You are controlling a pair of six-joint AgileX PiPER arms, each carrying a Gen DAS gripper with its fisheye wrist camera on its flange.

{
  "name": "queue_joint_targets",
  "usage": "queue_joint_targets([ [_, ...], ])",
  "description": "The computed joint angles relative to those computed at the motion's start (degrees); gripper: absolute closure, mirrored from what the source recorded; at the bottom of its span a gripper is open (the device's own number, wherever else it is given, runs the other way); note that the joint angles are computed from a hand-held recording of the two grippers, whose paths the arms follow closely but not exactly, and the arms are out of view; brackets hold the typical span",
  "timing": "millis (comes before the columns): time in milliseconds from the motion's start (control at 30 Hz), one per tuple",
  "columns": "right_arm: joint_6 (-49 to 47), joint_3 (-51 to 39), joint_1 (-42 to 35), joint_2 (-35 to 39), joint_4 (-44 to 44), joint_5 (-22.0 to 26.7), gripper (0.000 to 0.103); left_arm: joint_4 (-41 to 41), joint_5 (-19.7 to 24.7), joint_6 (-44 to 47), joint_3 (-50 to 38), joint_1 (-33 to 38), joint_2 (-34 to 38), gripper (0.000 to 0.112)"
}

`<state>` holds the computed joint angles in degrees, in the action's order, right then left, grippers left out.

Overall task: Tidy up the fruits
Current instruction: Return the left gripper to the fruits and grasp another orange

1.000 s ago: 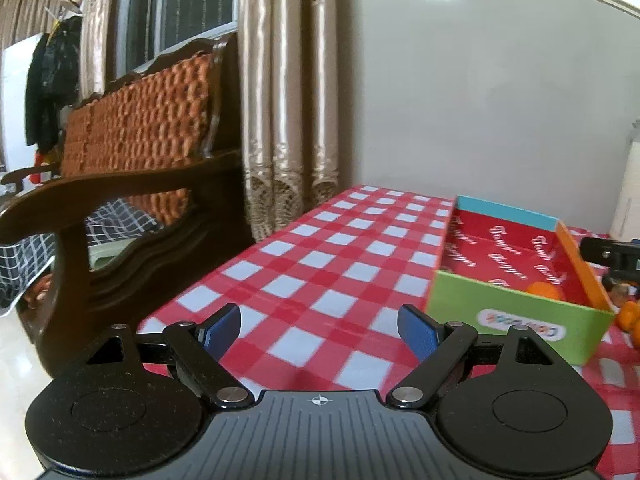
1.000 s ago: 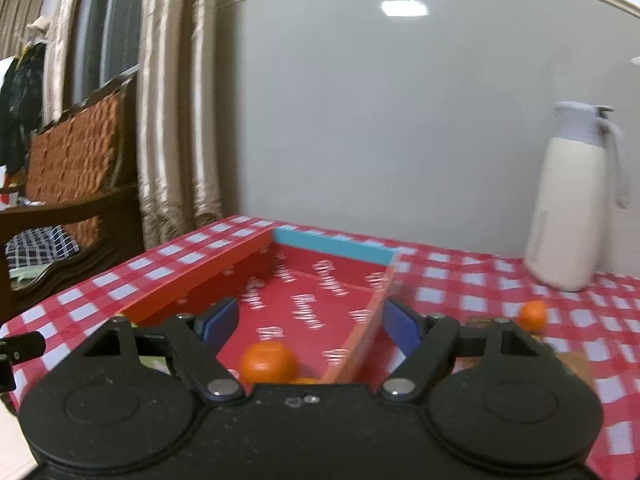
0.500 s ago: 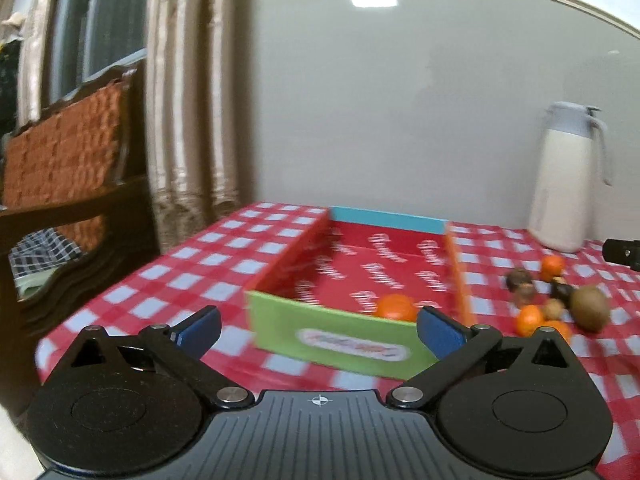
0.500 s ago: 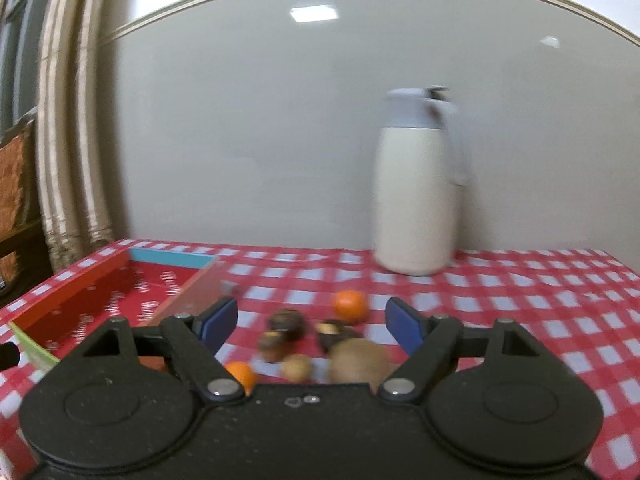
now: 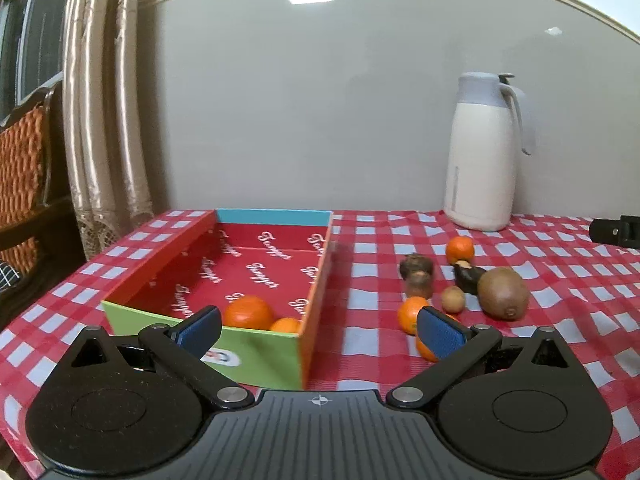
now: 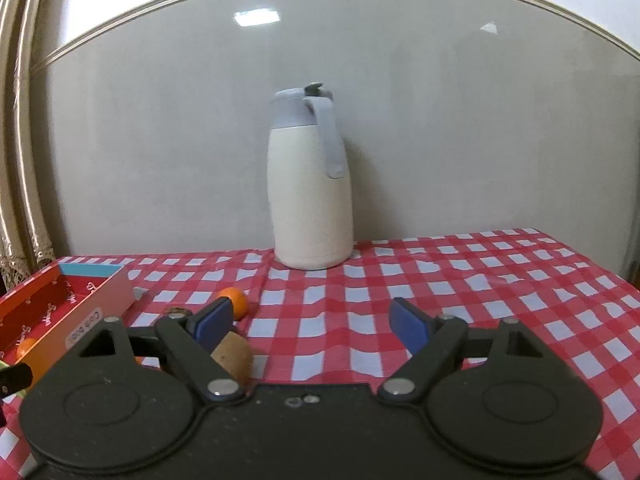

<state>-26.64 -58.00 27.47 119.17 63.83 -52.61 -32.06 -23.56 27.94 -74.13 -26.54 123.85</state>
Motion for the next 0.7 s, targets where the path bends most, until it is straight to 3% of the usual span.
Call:
queue_joint_targets([
  [400,2.4,4.4,-1.6,-1.9,-1.5,-1.0,0.018,-4.8,3.9,5.7,-7.1,-4.0,4.3,0.011],
  [500,3.4,5.6,-2.5,-2.0,-1.8,-1.0,0.018,-13.3,7.0,14.8,-11.3,-5.1,6.7,0.029],
  [700,6.1,8.4,-4.4,-2.7,-2.8,-1.9,0.018,-36.8,9.2,37.7,-19.3,-7.2,11.2,0.04],
])
